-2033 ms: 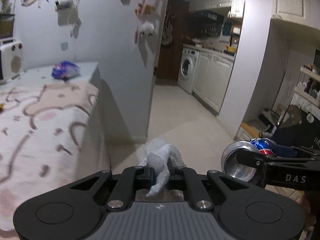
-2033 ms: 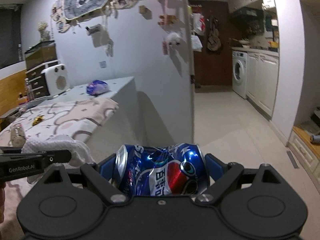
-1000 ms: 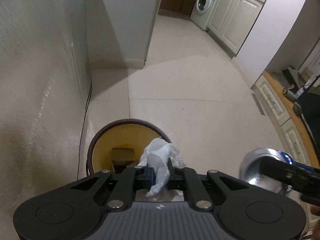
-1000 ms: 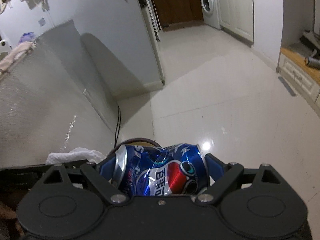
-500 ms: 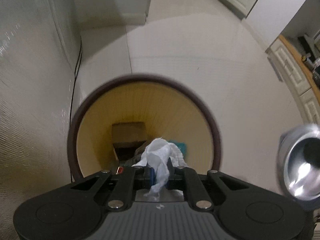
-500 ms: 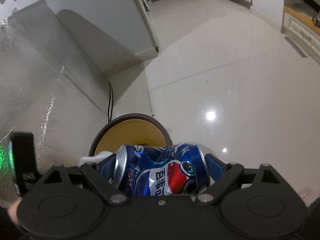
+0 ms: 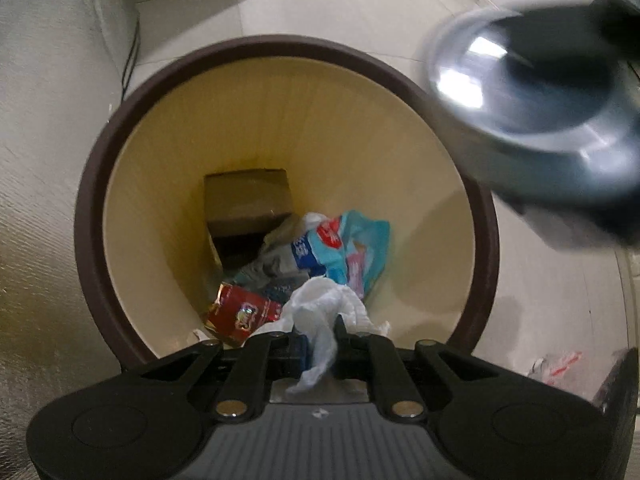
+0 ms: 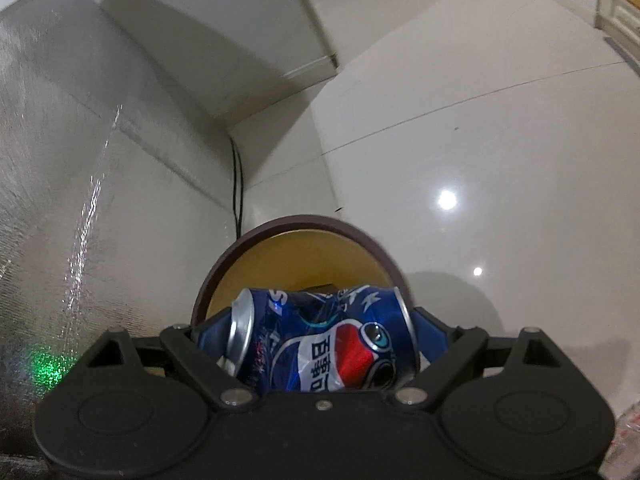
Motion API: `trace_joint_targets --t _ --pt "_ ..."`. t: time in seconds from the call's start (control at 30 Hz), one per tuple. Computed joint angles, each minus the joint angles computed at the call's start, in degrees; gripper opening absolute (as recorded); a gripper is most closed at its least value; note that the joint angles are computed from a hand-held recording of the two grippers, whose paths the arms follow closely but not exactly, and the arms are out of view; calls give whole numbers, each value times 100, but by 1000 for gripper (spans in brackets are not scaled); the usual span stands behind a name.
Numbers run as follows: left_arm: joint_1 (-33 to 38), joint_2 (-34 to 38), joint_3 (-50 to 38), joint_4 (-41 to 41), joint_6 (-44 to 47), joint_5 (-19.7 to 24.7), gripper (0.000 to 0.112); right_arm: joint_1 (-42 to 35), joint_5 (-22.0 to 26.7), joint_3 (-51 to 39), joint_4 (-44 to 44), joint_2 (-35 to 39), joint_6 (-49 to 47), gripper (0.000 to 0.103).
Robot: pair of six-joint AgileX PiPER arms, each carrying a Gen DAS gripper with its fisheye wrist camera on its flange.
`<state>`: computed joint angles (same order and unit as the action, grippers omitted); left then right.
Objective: Collect trash
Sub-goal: 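Carry the tissue and Pepsi can over the yellow wastebasket with both tools, then open the left tool to drop the tissue while right tool drops the Pepsi can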
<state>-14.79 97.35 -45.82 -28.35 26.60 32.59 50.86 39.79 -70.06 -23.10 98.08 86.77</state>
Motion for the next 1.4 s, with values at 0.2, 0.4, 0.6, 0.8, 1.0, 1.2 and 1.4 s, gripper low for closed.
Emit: trace_joint_targets --t 0.2,0.4,0.6,0.8,1.0,1.2,1.4 --pt "-33 -253 304 -213 52 -80 22 -115 -353 -320 110 567 -81 92" --pt "-14 -467 331 -157 -292 -15 52 -158 -561 -372 438 798 -256 101" --pt "-118 -718 277 303 -832 161 71 -124 -337 -200 565 622 -324 101" --pt "-210 -1013 212 686 -1310 419 81 -47 42 -39 957 275 -897 101" --pt "-341 -1392 72 1075 -1790 753 91 70 429 -7 1009 -54 -1084 101" --pt "-295 -1804 -78 1362 -2019 1187 97 232 700 39 802 -337 -950 103" --pt "-364 -2218 -256 1884 -2442 1643 103 479 1002 54 599 -724 -831 103"
